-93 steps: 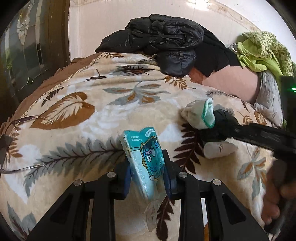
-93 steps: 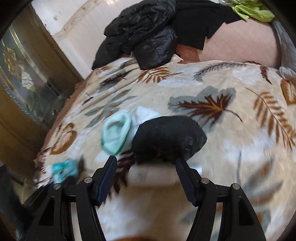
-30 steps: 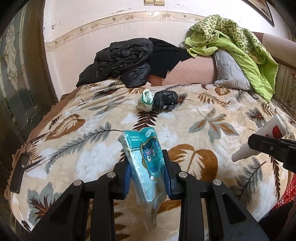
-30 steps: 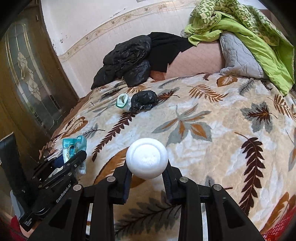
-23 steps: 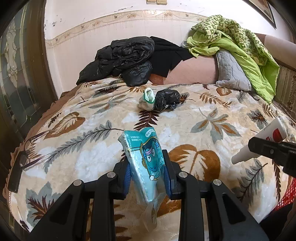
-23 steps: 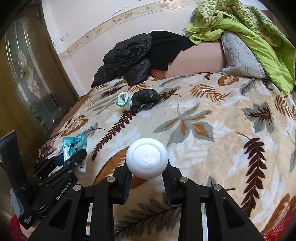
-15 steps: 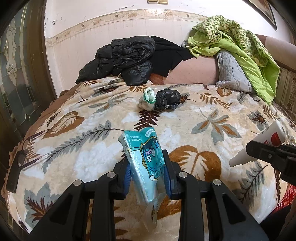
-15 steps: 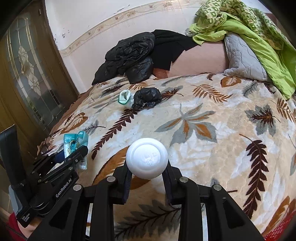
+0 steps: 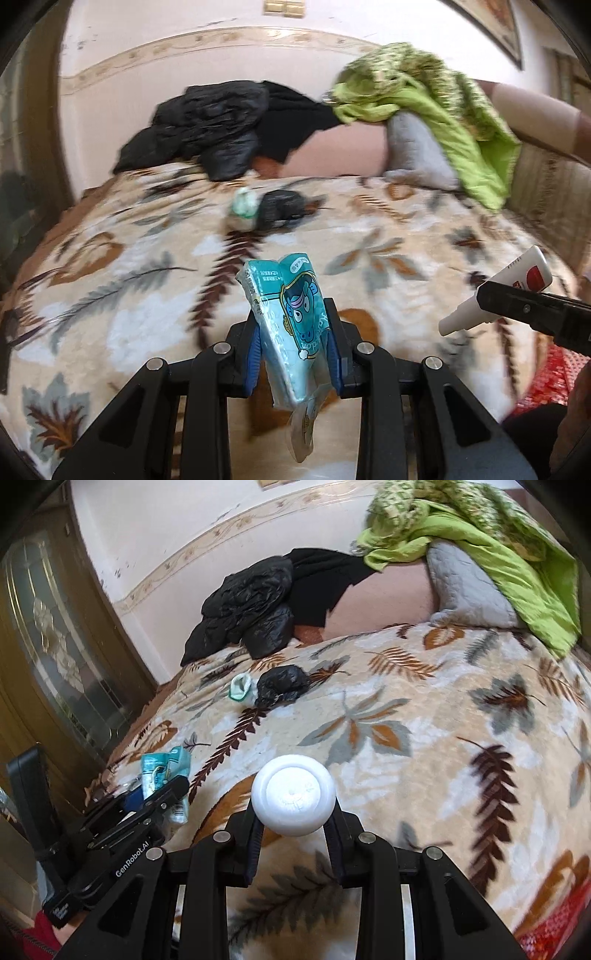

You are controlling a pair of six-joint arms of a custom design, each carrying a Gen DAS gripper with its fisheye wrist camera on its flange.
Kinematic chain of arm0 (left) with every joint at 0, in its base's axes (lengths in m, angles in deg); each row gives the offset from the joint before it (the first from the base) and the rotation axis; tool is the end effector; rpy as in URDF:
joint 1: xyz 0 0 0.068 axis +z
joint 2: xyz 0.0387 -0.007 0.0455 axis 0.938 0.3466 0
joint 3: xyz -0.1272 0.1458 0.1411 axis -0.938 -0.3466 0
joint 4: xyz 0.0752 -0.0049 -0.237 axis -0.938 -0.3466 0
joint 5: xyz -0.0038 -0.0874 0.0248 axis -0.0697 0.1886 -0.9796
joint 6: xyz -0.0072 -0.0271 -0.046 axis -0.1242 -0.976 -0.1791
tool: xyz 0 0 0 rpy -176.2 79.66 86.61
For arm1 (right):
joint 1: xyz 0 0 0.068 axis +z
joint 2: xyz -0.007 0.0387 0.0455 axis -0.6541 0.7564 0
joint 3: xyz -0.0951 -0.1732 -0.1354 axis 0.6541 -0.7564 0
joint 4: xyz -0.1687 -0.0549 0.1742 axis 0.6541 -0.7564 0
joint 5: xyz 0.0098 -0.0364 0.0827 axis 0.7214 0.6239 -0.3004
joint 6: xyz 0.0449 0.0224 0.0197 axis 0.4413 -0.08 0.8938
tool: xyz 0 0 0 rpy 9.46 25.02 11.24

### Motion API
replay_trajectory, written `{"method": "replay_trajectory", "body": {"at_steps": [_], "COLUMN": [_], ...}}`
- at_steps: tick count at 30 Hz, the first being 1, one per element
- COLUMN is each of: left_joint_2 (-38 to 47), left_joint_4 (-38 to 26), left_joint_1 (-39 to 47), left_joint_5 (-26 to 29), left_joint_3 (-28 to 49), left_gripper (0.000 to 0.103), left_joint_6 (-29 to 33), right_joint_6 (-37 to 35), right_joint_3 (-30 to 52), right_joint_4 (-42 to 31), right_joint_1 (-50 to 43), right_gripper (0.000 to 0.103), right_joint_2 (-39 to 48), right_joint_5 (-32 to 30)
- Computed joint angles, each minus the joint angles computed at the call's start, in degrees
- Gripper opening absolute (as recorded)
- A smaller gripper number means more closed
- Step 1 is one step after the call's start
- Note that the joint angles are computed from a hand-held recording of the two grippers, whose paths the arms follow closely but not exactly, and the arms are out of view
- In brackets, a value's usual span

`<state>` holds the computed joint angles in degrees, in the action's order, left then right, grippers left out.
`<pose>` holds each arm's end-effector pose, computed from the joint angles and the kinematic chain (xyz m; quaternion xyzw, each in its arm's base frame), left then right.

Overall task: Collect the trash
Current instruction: 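Lift the white bottle with the right tool while the left tool holds the wrapper, then carry both items over the red wastebasket and open both tools to drop them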

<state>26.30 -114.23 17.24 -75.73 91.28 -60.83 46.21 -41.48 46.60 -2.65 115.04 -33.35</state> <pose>0.1404 -0.1388 0.1626 -0.1322 0.8780 0.0463 0.4577 0.2163 0.1803 0.1780 -0.2078 0.8676 0.2954 0.3418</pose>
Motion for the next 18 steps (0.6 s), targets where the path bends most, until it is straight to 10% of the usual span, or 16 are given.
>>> {"method": "replay_trajectory", "body": {"at_steps": [10,18], "left_joint_2": [12.03,38.37], "left_joint_4": [11.06,13.79], "left_joint_1": [-6.22,-11.02], "left_joint_5": [8.25,21.74], "left_joint_3": [12.17,42.1], "left_gripper": [0.028,0.029], "left_joint_6": [10.08,21.57], "right_joint_6": [-10.29,-35.23], "right_joint_3": [-11.08,-6.41], "right_joint_4": [-20.46,-40.33], "right_joint_1": [-28.38,-69.18], "right_gripper": [0.033,0.033], "right_joint_2": [-27.72,-24.95], "right_joint_5": [-11.46,-27.85]}}
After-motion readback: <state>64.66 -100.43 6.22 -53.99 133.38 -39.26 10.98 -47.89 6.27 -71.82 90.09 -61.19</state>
